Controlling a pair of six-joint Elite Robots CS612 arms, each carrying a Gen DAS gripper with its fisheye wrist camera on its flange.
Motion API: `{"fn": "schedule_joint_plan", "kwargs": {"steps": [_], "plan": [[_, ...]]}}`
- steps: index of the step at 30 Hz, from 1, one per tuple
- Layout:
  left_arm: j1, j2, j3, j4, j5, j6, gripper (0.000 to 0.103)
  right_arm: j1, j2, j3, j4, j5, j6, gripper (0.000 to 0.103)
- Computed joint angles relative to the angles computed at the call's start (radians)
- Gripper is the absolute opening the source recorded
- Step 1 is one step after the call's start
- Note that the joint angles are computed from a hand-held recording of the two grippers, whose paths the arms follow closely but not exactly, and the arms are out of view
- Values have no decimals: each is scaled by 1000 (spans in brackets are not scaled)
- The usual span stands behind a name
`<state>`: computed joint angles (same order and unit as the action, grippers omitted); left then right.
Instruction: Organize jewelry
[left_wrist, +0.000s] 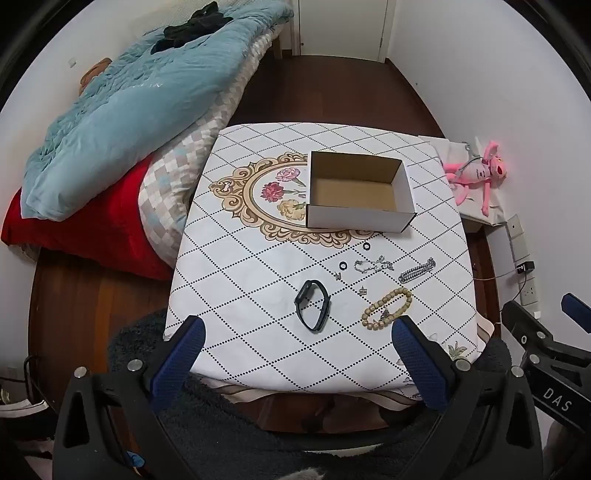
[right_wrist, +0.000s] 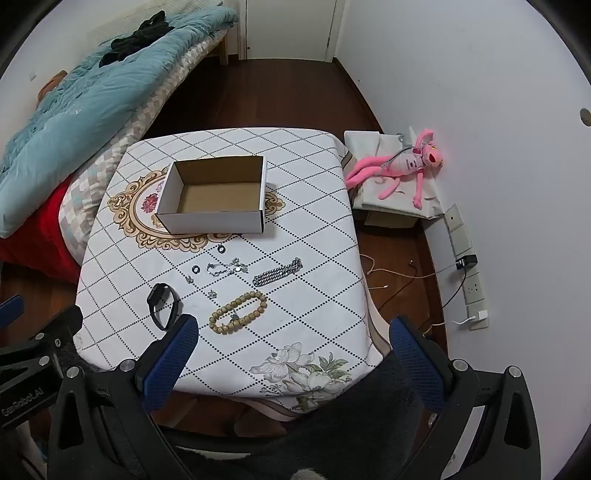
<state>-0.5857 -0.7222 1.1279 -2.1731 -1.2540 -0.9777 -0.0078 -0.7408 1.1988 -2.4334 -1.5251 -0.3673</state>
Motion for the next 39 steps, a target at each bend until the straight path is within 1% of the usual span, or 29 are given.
{"fn": "schedule_joint_plan", "kwargs": {"steps": [6, 7, 16, 39], "plan": [[-1, 2, -7, 9, 2, -2, 103, 1, 6, -8, 5, 0, -1, 103], [0, 0, 0, -4, -1, -1, 103, -2, 0, 1, -5, 6, 0, 103], [-4, -2, 3, -4, 3, -4, 103, -4, -1, 1, -6, 8, -3, 103], [-1, -2, -8, 1, 6, 5, 103, -5, -5, 3, -4, 11, -2, 103]]}}
